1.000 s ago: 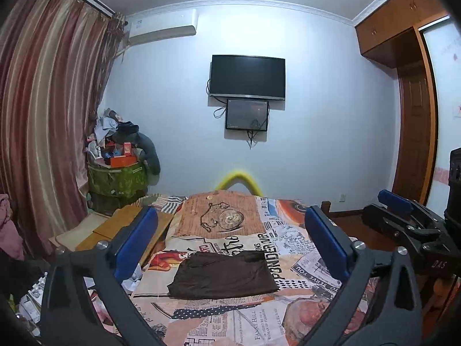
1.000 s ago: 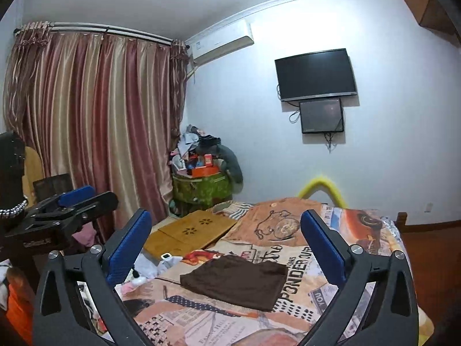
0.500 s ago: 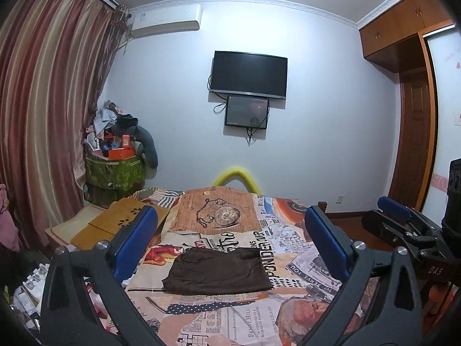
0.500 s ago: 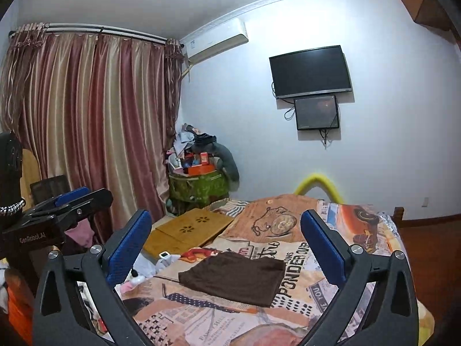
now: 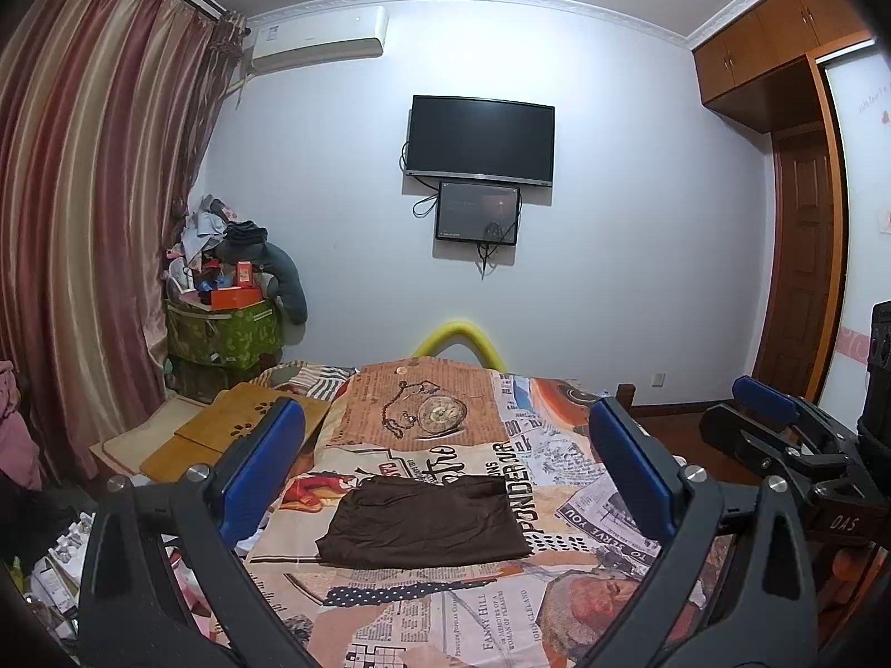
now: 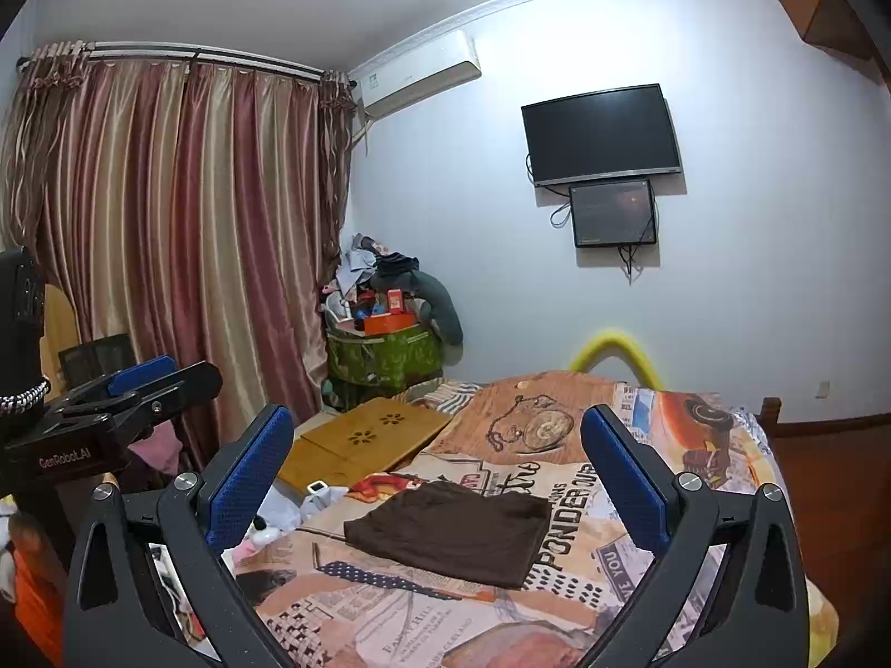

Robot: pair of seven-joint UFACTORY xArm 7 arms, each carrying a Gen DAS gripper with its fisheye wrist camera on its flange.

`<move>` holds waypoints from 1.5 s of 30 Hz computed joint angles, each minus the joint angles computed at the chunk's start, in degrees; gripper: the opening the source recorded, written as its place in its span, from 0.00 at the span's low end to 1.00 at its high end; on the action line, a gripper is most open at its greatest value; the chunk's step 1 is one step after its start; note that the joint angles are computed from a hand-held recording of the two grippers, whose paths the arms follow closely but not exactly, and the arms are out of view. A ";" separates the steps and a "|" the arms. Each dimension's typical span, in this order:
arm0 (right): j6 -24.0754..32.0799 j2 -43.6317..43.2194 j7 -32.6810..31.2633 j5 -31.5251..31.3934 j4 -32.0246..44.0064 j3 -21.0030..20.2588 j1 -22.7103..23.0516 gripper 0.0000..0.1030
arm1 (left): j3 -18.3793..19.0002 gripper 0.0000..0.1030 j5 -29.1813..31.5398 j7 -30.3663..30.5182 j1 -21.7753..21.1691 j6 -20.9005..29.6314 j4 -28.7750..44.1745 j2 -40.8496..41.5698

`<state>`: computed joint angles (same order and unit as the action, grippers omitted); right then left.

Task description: Fold small clothes

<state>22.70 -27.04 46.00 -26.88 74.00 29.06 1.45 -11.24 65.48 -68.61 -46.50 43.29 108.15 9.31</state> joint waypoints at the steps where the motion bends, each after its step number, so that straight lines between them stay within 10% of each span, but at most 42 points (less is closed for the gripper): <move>1: 0.04 -0.03 0.07 0.02 0.02 -0.02 0.03 1.00 | 0.00 1.00 -0.05 -0.02 0.01 -0.03 0.02 0.02; 45: 1.91 -0.14 1.28 -0.20 0.60 0.22 -0.07 1.00 | 0.60 1.00 -3.99 3.08 1.00 -3.43 -0.70 0.37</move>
